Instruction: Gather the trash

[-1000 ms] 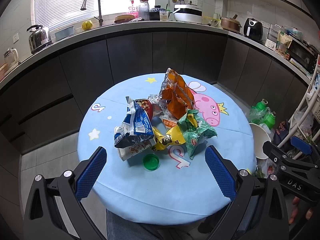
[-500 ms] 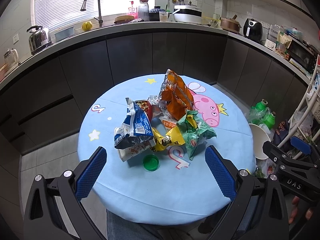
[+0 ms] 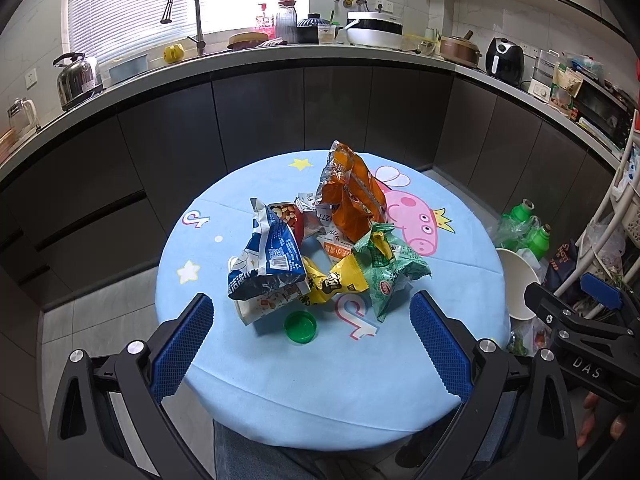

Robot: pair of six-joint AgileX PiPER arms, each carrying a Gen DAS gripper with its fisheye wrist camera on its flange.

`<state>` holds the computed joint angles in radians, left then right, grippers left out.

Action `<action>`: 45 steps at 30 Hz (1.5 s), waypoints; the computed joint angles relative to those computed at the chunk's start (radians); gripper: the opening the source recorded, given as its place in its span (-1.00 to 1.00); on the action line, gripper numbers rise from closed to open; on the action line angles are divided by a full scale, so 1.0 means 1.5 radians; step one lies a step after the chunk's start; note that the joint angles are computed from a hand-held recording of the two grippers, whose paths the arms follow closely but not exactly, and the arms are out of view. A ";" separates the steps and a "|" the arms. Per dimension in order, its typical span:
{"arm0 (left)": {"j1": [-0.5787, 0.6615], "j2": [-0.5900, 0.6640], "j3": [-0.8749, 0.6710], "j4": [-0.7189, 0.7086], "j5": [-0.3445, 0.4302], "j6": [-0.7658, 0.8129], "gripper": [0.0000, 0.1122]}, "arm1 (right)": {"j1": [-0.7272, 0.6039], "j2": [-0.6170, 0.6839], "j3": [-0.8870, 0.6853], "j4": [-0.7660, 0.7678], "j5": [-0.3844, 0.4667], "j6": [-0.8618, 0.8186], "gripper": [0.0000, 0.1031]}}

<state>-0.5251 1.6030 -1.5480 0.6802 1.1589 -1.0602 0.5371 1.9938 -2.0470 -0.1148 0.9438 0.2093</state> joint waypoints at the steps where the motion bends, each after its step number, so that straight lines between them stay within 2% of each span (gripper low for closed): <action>1: 0.000 0.000 0.000 0.000 0.000 0.000 0.68 | -0.001 -0.001 0.001 0.001 -0.001 -0.001 0.93; 35: -0.003 0.010 -0.021 -0.007 0.012 0.005 0.68 | -0.005 0.005 -0.007 0.008 0.008 -0.008 0.93; 39: 0.010 0.002 -0.010 -0.011 0.000 0.003 0.68 | -0.016 0.016 -0.018 0.038 0.007 -0.032 0.93; 42: 0.047 -0.024 0.030 -0.021 -0.032 0.003 0.68 | -0.028 0.028 -0.022 0.097 -0.015 -0.082 0.93; 45: 0.087 -0.048 0.062 -0.034 -0.062 0.017 0.68 | -0.019 0.051 -0.056 0.107 -0.019 -0.122 0.93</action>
